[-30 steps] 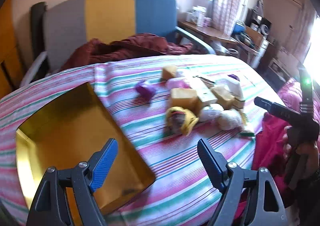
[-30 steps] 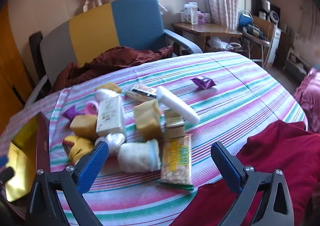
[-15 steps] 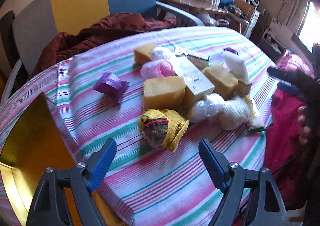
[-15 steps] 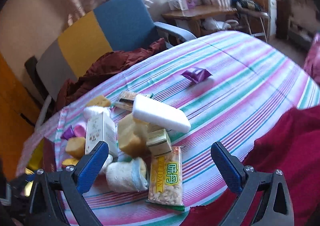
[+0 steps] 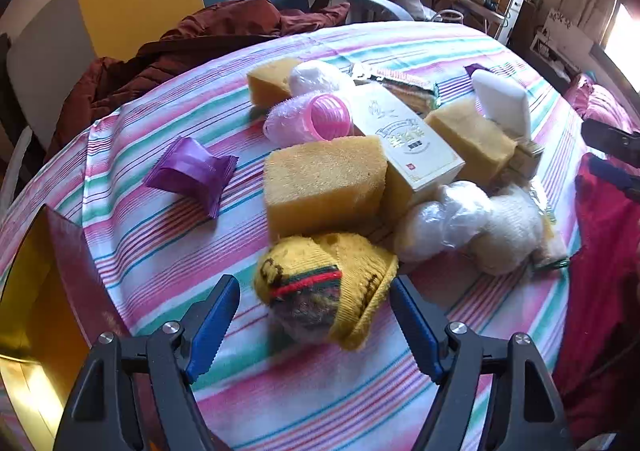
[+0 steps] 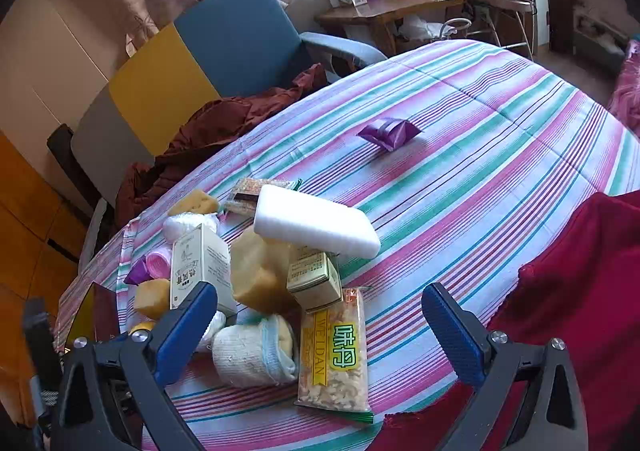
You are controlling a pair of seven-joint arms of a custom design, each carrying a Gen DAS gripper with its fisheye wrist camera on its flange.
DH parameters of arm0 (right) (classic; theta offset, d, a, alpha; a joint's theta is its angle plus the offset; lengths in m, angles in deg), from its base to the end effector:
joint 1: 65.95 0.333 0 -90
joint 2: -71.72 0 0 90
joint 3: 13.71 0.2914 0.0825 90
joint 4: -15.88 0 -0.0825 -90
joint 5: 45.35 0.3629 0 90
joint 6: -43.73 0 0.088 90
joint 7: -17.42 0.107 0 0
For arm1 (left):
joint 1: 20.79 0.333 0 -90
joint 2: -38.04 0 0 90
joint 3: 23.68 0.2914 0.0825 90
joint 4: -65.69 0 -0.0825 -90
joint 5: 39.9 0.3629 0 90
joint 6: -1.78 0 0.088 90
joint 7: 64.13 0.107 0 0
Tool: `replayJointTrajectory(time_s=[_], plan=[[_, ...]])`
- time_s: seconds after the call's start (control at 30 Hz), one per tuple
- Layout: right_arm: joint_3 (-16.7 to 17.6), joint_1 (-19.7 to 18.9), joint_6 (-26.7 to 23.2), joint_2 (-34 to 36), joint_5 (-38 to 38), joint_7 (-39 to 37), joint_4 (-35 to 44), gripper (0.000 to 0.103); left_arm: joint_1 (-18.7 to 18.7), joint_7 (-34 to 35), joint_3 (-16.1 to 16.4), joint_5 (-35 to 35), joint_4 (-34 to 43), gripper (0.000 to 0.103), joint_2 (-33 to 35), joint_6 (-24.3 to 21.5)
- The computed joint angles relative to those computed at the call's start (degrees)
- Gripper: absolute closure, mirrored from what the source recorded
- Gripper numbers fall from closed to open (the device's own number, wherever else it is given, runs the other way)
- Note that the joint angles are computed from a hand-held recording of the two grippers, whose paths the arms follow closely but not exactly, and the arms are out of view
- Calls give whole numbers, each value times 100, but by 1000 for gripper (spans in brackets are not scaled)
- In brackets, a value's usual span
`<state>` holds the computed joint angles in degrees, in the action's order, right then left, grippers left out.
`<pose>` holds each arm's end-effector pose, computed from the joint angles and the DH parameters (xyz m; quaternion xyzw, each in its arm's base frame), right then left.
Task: Organize objects
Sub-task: 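Grasp the yellow knit sock ball with the left tool while the right tool grasps the WEIDAN snack bar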
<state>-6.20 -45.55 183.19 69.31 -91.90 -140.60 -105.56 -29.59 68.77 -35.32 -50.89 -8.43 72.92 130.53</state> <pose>0.4847 0.2552 0.4546 -0.2968 0.8891 -0.2113 0.2770 0.6872 -0.2234 0.4213 -0.2955 0.9291 -0.2115 0.0691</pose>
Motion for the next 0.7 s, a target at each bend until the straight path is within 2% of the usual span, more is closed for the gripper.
replayJointTrajectory(time_s=[0.07, 0.1, 0.17, 0.23, 0.3, 0.37, 0.47, 0.57, 0.63, 0.7], plan=[[-14, -4, 24, 28, 98, -92, 11, 0, -25, 41, -9, 24, 62, 32, 65, -31], [-14, 2, -51, 59, 188, -169, 46, 0, -47, 31, -2, 44, 100, 42, 106, -55], [-22, 12, -188, 80, 345, -269, 71, 0, 12, 67, -54, -77, -13, 46, 66, 57], [-38, 13, -299, 84, 541, -335, 56, 1, 97, 147, -107, -230, -158, 55, -30, 137], [-52, 14, -408, 123, 776, -504, 77, 6, 216, 201, -157, -441, -273, 59, -135, 101], [-75, 14, -464, 213, 1083, -790, 135, 17, 378, 295, -231, -723, -367, 60, -246, -57], [-91, 40, -620, 422, 1449, -1310, 336, 26, 507, 550, -270, -1018, -789, 60, -560, 82], [-115, 80, -806, 681, 1795, -1765, 595, 30, 594, 855, -280, -1272, -1209, 60, -874, 246], [-132, 98, -773, 806, 1968, -2080, 693, 31, 633, 939, -270, -1430, -1296, 60, -963, 177], [-139, 136, -957, 961, 2124, -2341, 877, 31, 698, 1025, -266, -1631, -1443, 60, -1112, 109]])
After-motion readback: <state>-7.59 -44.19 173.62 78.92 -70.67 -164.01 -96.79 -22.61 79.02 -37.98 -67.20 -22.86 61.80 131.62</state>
